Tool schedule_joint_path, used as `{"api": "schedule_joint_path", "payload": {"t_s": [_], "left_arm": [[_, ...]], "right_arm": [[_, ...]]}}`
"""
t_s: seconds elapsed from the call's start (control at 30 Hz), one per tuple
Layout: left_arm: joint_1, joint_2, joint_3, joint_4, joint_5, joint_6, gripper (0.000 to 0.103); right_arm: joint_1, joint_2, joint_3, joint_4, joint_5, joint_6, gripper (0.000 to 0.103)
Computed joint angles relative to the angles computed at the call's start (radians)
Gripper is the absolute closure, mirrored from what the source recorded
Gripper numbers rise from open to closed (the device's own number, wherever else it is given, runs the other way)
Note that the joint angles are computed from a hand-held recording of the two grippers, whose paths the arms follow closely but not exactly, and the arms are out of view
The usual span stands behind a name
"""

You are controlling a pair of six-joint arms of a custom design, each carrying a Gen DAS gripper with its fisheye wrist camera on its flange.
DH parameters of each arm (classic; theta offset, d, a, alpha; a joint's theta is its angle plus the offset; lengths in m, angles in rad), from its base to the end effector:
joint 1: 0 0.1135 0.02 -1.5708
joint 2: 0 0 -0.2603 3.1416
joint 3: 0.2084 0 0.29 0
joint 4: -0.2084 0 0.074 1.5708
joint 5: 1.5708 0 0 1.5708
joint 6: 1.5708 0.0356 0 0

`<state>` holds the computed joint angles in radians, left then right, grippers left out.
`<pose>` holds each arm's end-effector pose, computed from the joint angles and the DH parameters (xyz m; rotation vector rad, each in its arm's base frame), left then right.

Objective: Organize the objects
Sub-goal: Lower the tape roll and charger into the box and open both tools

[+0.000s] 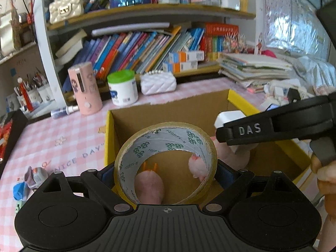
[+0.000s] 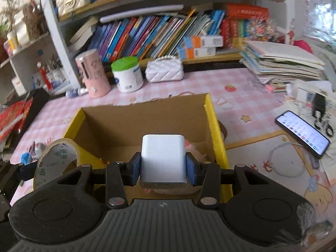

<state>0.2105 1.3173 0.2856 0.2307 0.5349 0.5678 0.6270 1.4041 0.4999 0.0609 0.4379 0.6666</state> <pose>0.2235 0.0292 0.0777 0.6406 2.1528 -0.2229 0.2275 0.1462 0.1050 0.2412 2.3040 0.1197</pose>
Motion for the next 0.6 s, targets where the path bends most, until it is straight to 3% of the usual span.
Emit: {"api": "schedule_joint_path", "payload": {"t_s": [0.13,0.4,0.6], "left_arm": [[-0.039,0.057,0.029,-0.001,-0.046,0.007,0.010],[-0.078,0.117,0.064,-0.032,-0.085,0.008,0.010],[-0.108,0.138,0.072,-0.015,-0.119,0.010,0.010]], "right_arm": [[-0.061,0.092,0.065,0.001,-0.107,-0.071,0.062],[-0.120,0.217,0.185,-0.006,-0.208,-0.237,0.062],[-0.174,0.296,0.263,-0.034,-0.290,-0.287,0.062]]}}
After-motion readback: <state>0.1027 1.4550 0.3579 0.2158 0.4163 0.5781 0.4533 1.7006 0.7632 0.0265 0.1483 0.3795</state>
